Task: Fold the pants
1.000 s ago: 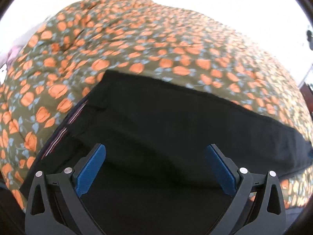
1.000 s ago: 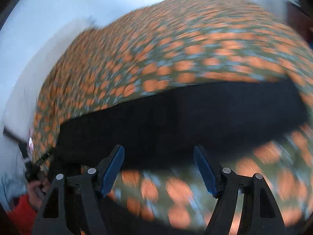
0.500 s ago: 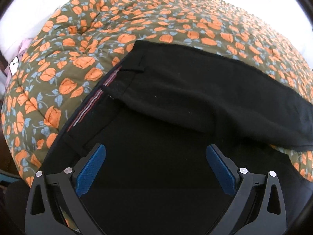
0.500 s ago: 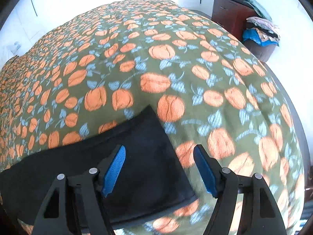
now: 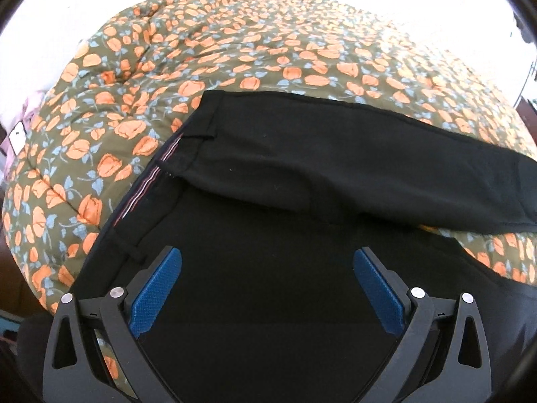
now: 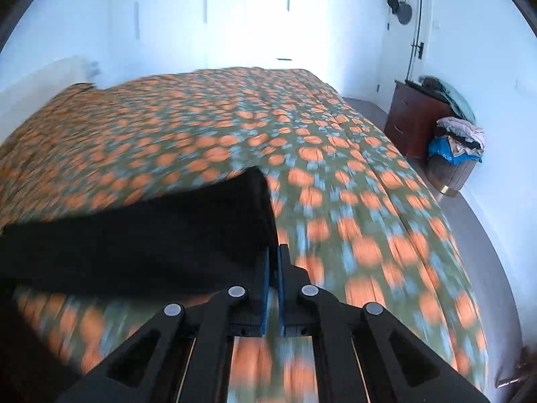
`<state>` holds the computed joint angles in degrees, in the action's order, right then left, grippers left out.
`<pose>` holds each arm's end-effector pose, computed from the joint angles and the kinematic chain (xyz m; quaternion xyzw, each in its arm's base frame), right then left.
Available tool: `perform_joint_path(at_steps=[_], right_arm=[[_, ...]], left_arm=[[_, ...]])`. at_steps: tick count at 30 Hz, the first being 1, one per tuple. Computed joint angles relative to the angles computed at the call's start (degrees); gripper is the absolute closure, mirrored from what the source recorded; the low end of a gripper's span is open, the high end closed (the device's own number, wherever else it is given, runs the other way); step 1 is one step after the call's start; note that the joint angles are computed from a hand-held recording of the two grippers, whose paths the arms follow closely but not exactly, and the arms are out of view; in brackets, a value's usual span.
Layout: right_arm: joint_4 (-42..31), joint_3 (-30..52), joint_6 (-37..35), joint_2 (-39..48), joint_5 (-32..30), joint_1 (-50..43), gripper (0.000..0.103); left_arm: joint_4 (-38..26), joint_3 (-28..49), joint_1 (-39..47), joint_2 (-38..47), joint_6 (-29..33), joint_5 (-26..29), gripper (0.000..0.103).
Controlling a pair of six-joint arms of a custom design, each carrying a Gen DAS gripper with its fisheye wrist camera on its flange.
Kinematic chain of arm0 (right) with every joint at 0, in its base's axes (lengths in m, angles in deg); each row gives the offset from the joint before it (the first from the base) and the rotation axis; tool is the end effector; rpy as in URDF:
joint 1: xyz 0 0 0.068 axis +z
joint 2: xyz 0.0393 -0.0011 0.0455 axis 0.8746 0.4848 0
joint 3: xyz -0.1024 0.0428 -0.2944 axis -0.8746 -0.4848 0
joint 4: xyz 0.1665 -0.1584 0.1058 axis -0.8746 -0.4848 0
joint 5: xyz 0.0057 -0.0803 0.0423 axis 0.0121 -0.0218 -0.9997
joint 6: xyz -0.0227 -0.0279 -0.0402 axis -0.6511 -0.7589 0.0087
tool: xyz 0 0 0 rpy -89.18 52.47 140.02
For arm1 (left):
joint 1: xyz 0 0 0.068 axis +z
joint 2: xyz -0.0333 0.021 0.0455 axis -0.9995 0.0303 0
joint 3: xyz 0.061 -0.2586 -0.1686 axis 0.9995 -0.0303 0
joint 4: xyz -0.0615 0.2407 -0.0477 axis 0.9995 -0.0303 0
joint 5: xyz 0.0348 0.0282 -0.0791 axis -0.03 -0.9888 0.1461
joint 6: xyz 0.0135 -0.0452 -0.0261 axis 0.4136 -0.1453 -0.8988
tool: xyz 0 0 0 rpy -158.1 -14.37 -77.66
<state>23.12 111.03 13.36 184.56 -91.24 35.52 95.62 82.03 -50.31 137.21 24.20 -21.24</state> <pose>0.3343 -0.1449 0.1389 -0.0659 0.9200 0.0104 0.3862 0.1977 0.1514 0.0955 -0.2307 0.9326 0.0837 0.2645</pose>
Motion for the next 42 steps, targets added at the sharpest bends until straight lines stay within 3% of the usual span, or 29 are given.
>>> perform_joint_path(at_steps=[4, 7, 9, 11, 12, 16, 19, 21, 23, 26, 28, 30, 31, 32, 33, 35, 37, 38, 41, 42], right_arm=[[-2.99, -16.12, -10.81, -9.85, -7.27, -17.5, 0.101], [-1.04, -21.03, -15.56, -8.88, -2.02, -25.8, 0.103], [-2.37, -21.74, -15.04, -9.11, -0.88, -29.97, 0.093], [-5.59, -23.0, -14.85, -13.02, -4.43, -33.94, 0.061], [-7.3, -24.0, -15.25, -15.32, -6.69, -35.27, 0.056], [-20.51, -28.06, -18.48, -22.19, -15.88, -33.88, 0.052], [-25.89, -29.79, -18.59, -15.08, -23.25, -27.42, 0.052], [-16.05, -32.1, -9.68, -6.38, -24.8, -19.68, 0.052], [0.65, -34.0, 3.68, 1.9, -21.35, -16.0, 0.052], [16.0, -34.86, 17.99, 8.87, -19.7, -21.41, 0.052], [22.41, -35.98, 24.58, 10.18, -19.56, -24.93, 0.051], [22.47, -34.39, 29.0, 11.4, -18.41, -24.41, 0.052], [22.11, -33.57, 30.43, 11.4, -17.11, -23.41, 0.058], [24.07, -33.51, 32.53, 11.12, -13.89, -21.73, 0.077], [25.4, -33.86, 33.77, 9.91, -10.47, -20.25, 0.086], [27.42, -35.55, 34.4, 5.33, -6.69, -17.93, 0.094], [27.6, -38.61, 31.1, -3.36, -6.9, -16.32, 0.097], [24.22, -39.23, 28.55, -9.1, -8.88, -16.61, 0.097], [0.04, -35.55, 17.07, -28.97, -20.02, -23.12, 0.097], [-4.28, -34.6, 15.69, -32.67, -21.8, -23.29, 0.097]], left_arm=[[0.54, -2.2, 1.45, -0.07, 2.13, 1.86, 0.001], [1.05, -3.93, 1.57, -0.04, 3.04, 3.21, 0.001], [1.9, -5.56, 1.07, -0.89, 3.75, 4.0, 0.001], [3.94, -7.96, 0.54, -2.07, 4.76, 5.0, 0.001], [5.15, -9.06, 0.27, -2.44, 5.0, 5.19, 0.001], [10.28, -13.02, -0.81, -2.24, 6.29, 6.85, 0.001], [14.18, -15.06, -1.47, -0.57, 8.86, 7.49, 0.001], [16.77, -16.18, -1.59, 0.72, 10.6, 7.33, 0.001], [18.31, -16.39, -1.21, 3.17, 12.9, 7.08, 0.001], [16.73, -14.95, -0.39, 6.89, 15.0, 6.02, 0.001], [17.02, -14.78, 0.18, 8.05, 14.7, 5.66, 0.001], [13.03, -13.36, 0.21, 6.21, 13.58, 6.33, 0.001], [8.08, -11.54, 0.11, 3.8, 12.71, 7.35, 0.001], [4.69, -10.19, 0.14, 2.15, 12.1, 8.34, 0.001], [0.29, -8.28, 0.28, 0.02, 11.08, 10.02, 0.001], [-8.25, -3.4, 0.89, -3.64, 8.74, 14.23, 0.001], [-15.27, 2.8, 0.51, -4.43, 5.83, 18.38, 0.001], [-20.16, 7.65, -0.16, -3.24, 4.19, 21.66, 0.001], [-32.53, 22.23, -2.52, 4.92, 0.49, 32.64, 0.001], [-34.41, 25.42, -3.59, 7.25, -1.42, 35.12, 0.001]])
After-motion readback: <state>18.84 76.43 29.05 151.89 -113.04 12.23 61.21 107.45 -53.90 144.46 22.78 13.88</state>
